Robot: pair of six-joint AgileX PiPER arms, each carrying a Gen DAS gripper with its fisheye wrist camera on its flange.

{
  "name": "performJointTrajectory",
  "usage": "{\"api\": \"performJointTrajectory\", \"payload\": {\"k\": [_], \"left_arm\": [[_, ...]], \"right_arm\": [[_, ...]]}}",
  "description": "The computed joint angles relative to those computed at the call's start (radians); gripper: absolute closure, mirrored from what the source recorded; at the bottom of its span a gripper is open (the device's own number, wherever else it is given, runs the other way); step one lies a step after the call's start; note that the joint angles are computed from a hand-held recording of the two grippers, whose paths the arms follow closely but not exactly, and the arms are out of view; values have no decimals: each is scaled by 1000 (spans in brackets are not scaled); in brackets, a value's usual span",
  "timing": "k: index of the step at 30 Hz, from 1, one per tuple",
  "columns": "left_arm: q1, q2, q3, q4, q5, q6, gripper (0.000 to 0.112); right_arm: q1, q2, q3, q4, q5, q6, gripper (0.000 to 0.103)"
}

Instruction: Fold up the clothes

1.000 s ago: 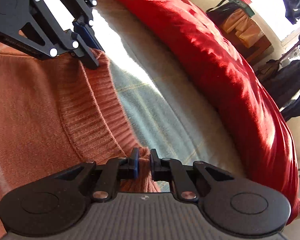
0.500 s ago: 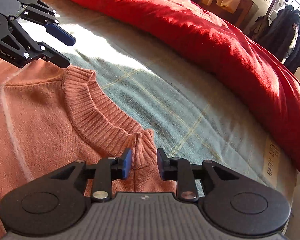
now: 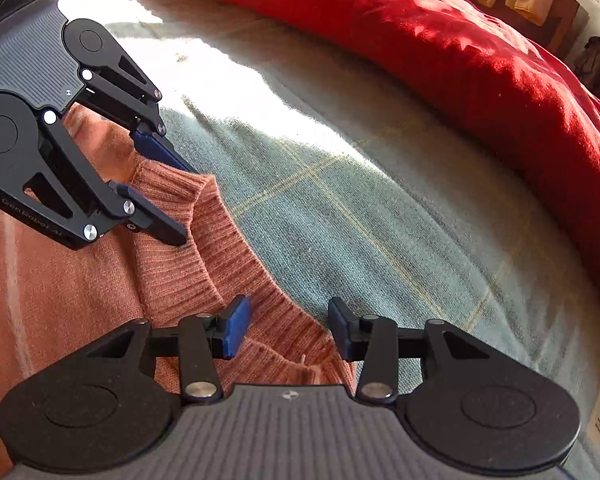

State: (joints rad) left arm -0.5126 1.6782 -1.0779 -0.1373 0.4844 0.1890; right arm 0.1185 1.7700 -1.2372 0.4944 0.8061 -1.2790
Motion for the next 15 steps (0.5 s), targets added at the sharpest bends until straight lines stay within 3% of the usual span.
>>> {"api": "performJointTrajectory", "payload": {"k": [3, 6, 11, 13, 15], "left_arm": [[-70, -84, 80, 179, -86, -133, 99], [-92, -161, 141, 197, -150, -126, 100], [-104, -267, 212, 135, -191, 25, 103], [-111, -269, 216, 144, -179, 43, 103], [-125, -259, 217, 231, -177, -35, 103]], "right_arm": [[18, 8, -21, -5, 18, -35, 54], [48, 22, -49, -43, 59, -86, 55], [62, 17, -97, -97, 212, -164, 64], [77, 14, -99, -128, 229, -159, 66], [104, 0, -77, -164, 197, -125, 74]]}}
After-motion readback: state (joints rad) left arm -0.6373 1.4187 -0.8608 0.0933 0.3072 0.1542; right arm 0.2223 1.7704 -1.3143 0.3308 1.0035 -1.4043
